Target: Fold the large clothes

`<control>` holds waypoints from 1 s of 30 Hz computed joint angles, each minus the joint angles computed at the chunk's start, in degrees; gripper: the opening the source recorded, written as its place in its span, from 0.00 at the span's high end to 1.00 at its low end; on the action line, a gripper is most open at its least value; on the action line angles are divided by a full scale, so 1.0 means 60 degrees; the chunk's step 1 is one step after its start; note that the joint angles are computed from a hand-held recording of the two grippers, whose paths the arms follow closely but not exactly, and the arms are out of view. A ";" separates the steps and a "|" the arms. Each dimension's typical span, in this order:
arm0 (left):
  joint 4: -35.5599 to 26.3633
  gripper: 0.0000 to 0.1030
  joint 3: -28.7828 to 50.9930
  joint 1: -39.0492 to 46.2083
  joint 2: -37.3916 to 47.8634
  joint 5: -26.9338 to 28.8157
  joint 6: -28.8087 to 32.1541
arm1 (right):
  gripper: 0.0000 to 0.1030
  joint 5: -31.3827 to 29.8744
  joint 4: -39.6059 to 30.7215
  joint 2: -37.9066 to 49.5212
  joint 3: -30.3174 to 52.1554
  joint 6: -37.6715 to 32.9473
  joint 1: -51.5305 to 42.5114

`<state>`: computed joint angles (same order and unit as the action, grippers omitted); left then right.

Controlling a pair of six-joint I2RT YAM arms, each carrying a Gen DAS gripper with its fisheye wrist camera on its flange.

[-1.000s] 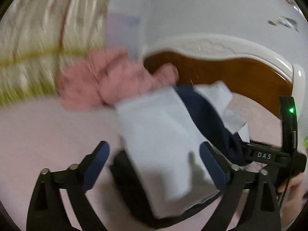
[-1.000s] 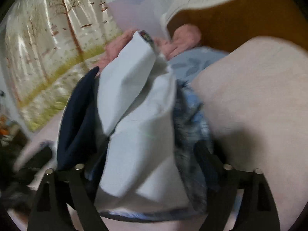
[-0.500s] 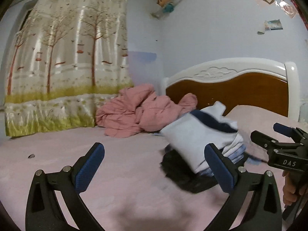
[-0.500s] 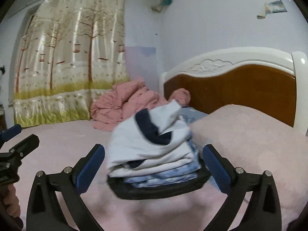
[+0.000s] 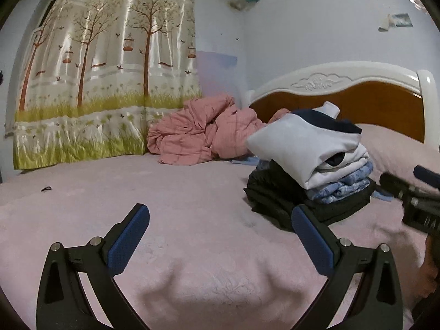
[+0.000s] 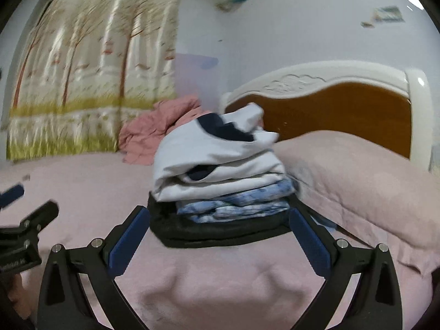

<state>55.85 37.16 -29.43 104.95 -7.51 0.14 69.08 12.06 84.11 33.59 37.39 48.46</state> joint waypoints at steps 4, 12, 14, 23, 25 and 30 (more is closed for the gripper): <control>-0.0041 0.00 0.0003 -0.0060 -0.0103 -0.0085 0.0075 | 0.00 -0.0056 -0.0455 -0.0174 0.0122 0.0169 -0.0059; -0.0070 0.00 0.0016 -0.0070 -0.0124 -0.0062 0.0072 | 0.00 -0.0231 -0.0732 -0.0354 0.0100 0.0497 -0.0176; -0.0050 0.00 -0.0057 -0.0030 -0.0174 0.0006 0.0047 | 0.00 -0.0165 -0.0802 -0.0250 0.0187 0.0412 -0.0162; -0.0046 0.00 -0.0197 0.0033 -0.0313 0.0072 0.0197 | 0.00 -0.0161 -0.0482 -0.0039 0.0227 0.0066 -0.0219; -0.0049 0.00 -0.0229 0.0072 -0.0340 0.0119 0.0184 | 0.00 -0.0162 -0.0459 0.0015 0.0251 0.0067 -0.0222; -0.0159 0.00 -0.0330 0.0152 -0.0482 0.0233 0.0155 | 0.00 -0.0127 -0.0260 0.0026 0.0196 -0.0139 -0.0235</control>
<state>54.90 35.18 -28.51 102.06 -6.11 1.07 68.32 10.50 84.27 34.76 36.56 47.05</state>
